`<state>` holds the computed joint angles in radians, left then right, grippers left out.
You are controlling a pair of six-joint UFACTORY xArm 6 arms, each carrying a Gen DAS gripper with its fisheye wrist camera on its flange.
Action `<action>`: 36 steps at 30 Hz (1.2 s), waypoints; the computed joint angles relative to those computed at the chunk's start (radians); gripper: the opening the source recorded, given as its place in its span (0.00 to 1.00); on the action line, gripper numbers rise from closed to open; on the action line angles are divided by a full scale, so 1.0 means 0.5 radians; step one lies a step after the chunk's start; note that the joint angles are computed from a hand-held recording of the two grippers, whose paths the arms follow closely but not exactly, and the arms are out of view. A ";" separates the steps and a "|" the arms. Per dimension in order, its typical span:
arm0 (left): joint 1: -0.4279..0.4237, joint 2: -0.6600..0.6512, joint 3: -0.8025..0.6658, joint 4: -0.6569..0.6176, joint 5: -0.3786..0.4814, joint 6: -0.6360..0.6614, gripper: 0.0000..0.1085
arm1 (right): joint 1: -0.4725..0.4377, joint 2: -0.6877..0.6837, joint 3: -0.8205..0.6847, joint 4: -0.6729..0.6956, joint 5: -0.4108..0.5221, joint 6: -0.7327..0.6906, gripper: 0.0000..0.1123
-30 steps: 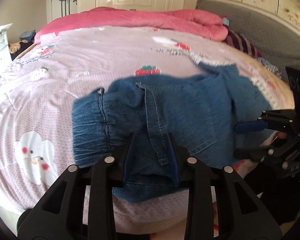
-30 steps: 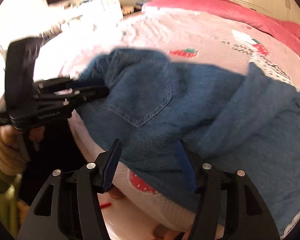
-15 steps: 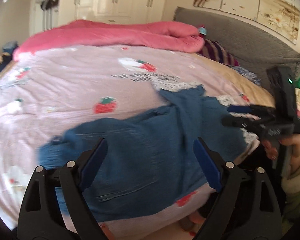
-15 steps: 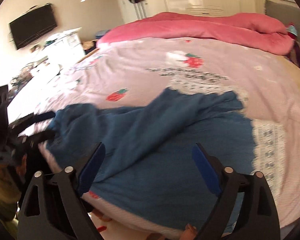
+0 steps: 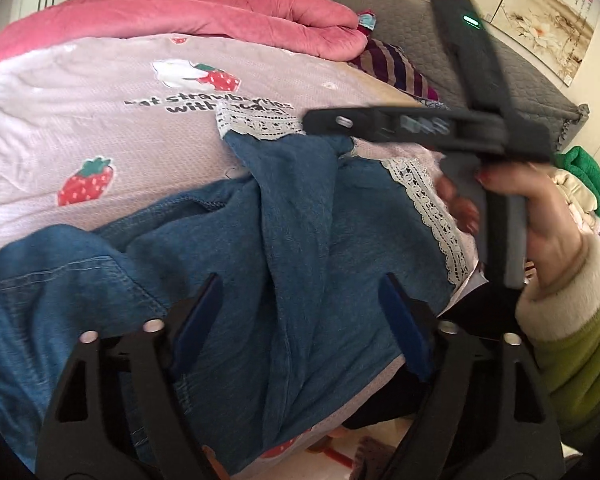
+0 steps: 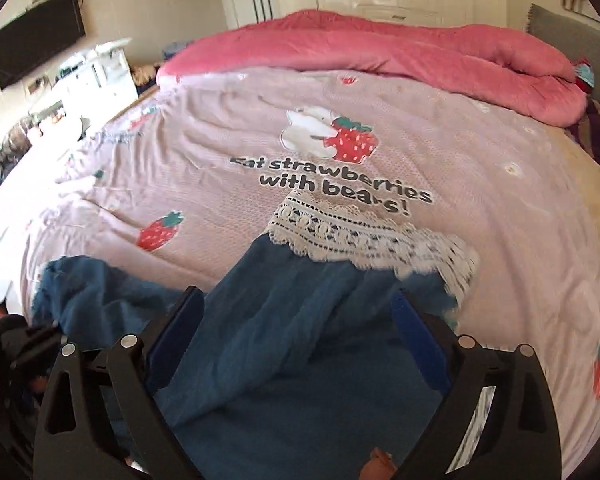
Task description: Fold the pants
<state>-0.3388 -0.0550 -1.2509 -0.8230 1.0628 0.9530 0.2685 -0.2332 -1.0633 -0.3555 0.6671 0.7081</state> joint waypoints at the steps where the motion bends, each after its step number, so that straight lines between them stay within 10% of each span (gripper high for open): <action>1: -0.003 0.009 0.000 -0.010 0.004 0.006 0.57 | -0.014 0.067 -0.067 0.025 0.032 -0.061 0.84; 10: -0.044 0.107 -0.030 -0.018 -0.042 -0.023 0.29 | -0.092 0.717 -0.816 0.240 0.338 -0.514 0.84; 20: -0.040 0.204 -0.095 -0.019 -0.013 -0.058 0.25 | -0.138 1.324 -1.609 0.310 0.926 -0.723 0.72; 22: -0.034 0.214 -0.104 -0.028 -0.002 -0.061 0.25 | -0.164 1.309 -1.563 0.438 0.859 -0.784 0.36; 25: -0.016 0.206 -0.104 -0.044 0.016 -0.042 0.25 | -0.177 1.168 -1.356 0.498 0.653 -0.764 0.08; 36: -0.028 0.235 -0.128 -0.086 0.019 -0.035 0.01 | -0.294 0.279 -0.430 0.572 0.022 -0.529 0.07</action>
<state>-0.3530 0.0625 -1.3148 -0.8660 1.0722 0.9356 0.1214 -0.0935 -1.2782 -0.0696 0.6780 0.4436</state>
